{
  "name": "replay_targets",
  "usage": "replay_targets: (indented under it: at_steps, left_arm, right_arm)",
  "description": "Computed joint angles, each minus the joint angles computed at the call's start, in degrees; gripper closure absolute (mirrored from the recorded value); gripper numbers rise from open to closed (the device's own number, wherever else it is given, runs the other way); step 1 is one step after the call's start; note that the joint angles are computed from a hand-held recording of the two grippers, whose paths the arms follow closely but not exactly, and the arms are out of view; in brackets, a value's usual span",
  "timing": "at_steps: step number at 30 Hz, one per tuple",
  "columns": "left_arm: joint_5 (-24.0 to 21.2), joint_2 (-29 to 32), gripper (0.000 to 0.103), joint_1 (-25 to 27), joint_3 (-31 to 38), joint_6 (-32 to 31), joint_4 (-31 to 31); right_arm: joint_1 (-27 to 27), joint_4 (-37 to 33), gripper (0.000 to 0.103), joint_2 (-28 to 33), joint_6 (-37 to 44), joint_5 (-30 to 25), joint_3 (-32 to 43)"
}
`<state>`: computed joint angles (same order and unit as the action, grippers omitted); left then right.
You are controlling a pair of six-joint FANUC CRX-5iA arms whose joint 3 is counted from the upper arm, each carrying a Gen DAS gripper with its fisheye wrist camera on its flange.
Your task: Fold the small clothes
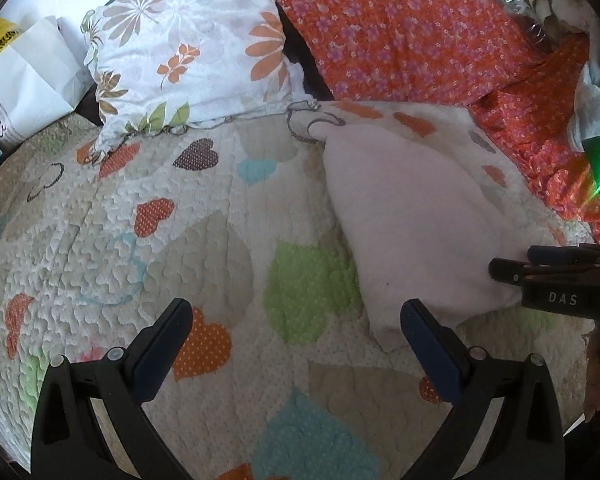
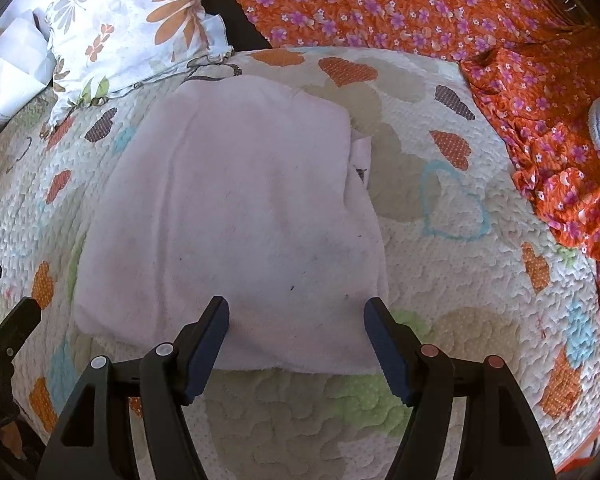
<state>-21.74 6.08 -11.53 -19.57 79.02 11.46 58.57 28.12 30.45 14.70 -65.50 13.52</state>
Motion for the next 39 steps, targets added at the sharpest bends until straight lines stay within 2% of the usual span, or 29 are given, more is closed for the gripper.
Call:
replay_targets:
  at_steps: [12, 39]
  left_arm:
    - [-3.16, 0.96, 0.0, 0.29, 2.43, 5.58, -5.06]
    - [-4.8, 2.06, 0.0, 0.27, 3.02, 5.29, -4.38]
  right_arm:
    - [0.18, -0.21, 0.027, 1.0, 1.39, -0.57, 0.91]
    - [0.15, -0.21, 0.026, 1.06, 1.82, -0.43, 0.73]
